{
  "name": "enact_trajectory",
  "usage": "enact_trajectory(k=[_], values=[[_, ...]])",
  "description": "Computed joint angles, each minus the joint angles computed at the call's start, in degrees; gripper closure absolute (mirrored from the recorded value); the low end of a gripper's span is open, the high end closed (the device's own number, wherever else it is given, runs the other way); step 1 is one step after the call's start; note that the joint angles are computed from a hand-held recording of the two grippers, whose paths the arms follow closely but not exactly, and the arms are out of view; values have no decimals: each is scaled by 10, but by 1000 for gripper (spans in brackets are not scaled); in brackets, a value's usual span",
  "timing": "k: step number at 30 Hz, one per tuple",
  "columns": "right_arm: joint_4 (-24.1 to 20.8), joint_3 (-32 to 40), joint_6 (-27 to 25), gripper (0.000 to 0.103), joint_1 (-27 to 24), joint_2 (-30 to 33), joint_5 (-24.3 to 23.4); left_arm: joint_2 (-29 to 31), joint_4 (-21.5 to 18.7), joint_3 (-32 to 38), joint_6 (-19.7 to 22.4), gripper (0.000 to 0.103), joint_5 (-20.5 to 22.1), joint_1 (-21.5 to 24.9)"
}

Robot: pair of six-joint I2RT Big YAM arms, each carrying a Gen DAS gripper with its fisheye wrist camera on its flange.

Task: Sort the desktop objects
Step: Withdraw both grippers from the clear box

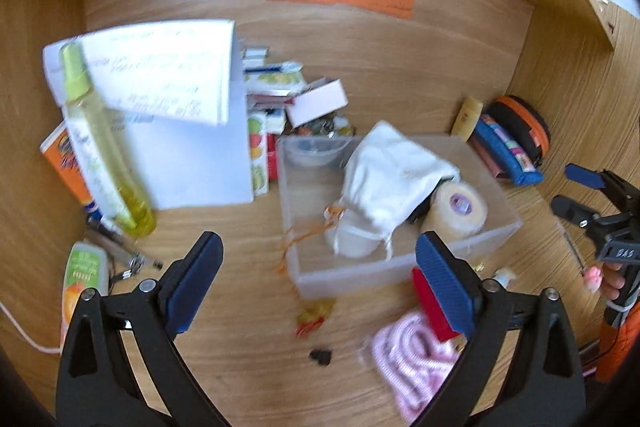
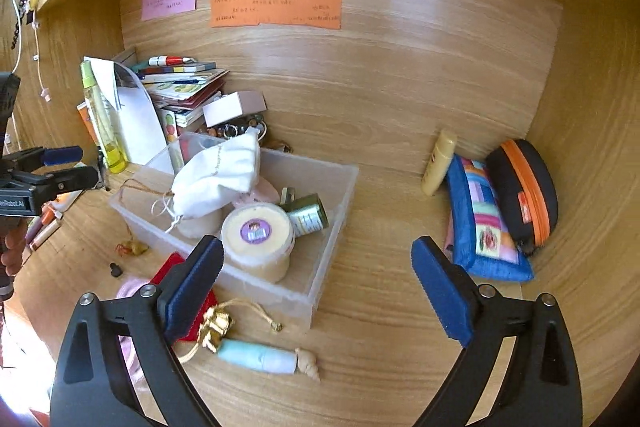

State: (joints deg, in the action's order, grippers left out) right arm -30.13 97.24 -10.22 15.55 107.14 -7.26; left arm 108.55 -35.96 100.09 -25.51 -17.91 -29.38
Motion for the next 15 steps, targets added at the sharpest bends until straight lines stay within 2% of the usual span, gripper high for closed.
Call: enact_trajectory(k=[8,15], values=[[19,-60,9,9,-8,-17,19,-12,-7,-55,-25,5,-18,-10],[19,-98,8,8,-4,-11,39,-5,-22,-83,-39,5,-33,-17]])
